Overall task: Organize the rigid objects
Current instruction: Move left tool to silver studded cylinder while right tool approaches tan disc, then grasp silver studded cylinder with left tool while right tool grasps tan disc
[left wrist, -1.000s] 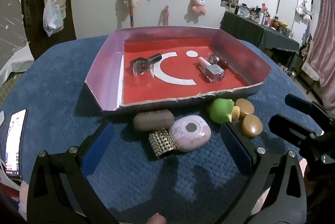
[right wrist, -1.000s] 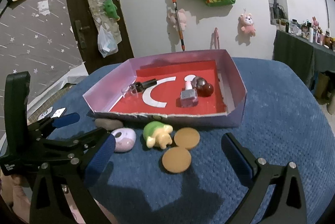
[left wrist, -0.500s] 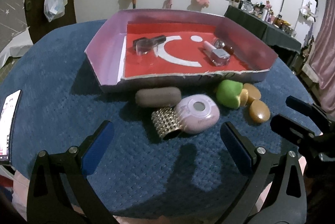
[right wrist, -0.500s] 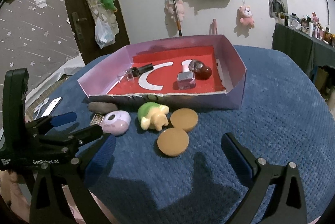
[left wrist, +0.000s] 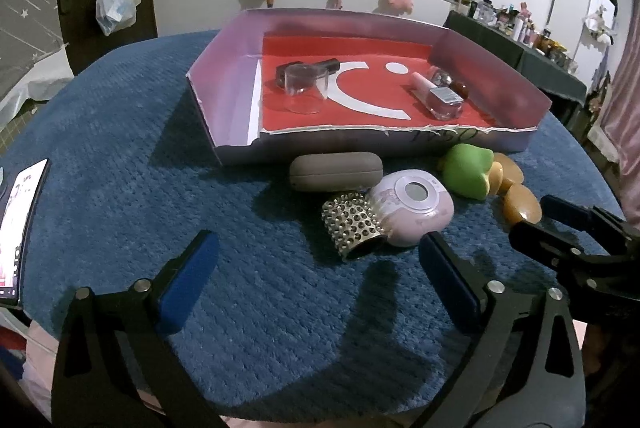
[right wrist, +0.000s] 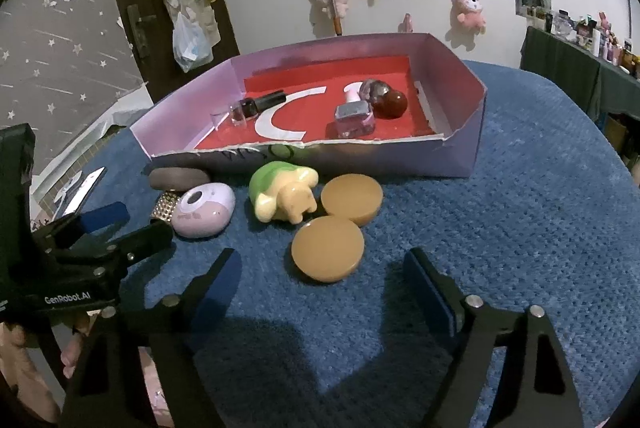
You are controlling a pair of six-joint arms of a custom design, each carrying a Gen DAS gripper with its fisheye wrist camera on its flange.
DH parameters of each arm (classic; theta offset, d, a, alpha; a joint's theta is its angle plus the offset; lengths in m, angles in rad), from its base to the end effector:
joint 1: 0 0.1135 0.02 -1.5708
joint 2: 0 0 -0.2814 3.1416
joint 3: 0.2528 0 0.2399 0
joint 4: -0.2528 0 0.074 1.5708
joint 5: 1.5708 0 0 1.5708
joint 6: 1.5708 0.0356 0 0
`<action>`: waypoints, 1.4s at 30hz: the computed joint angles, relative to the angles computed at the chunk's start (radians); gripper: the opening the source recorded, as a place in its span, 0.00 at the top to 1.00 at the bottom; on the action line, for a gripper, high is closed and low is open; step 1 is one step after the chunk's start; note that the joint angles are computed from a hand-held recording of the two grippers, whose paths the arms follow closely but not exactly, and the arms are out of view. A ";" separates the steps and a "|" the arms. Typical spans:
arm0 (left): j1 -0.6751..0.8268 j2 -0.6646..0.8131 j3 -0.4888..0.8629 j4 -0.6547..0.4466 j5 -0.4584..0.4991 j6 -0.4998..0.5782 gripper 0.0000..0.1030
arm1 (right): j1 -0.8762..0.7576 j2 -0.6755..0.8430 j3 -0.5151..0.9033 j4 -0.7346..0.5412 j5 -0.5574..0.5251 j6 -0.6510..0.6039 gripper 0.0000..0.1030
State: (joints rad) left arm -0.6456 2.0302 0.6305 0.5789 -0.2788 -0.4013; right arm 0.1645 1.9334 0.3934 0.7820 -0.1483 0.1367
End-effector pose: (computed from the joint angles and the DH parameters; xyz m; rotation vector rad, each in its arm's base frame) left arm 0.2593 -0.1830 0.0679 0.1578 2.3527 -0.1772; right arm 0.2618 0.0488 0.0712 -0.1073 2.3384 0.3229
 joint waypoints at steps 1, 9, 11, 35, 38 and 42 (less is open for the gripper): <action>0.001 0.003 0.002 0.000 0.000 -0.001 0.06 | 0.001 0.005 0.004 -0.003 0.000 -0.001 0.24; 0.021 0.005 -0.018 0.033 -0.009 -0.018 0.17 | 0.025 0.019 0.014 0.005 0.057 -0.010 0.36; 0.034 0.002 -0.029 0.046 0.004 -0.022 0.17 | 0.030 0.021 0.017 0.006 0.068 -0.010 0.37; -0.036 0.032 0.030 0.011 -0.052 -0.041 0.72 | 0.072 0.051 0.002 0.068 0.159 -0.013 0.61; -0.038 0.021 0.019 0.021 -0.053 -0.037 0.74 | 0.056 0.034 -0.003 0.058 0.123 -0.007 0.61; -0.047 0.006 0.009 0.028 -0.059 -0.032 0.75 | 0.056 0.001 -0.017 0.052 0.110 -0.010 0.61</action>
State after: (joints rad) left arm -0.6931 2.0364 0.6392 0.6073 -0.3373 -0.4328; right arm 0.2200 1.9339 0.3765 0.8343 -0.0386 0.1263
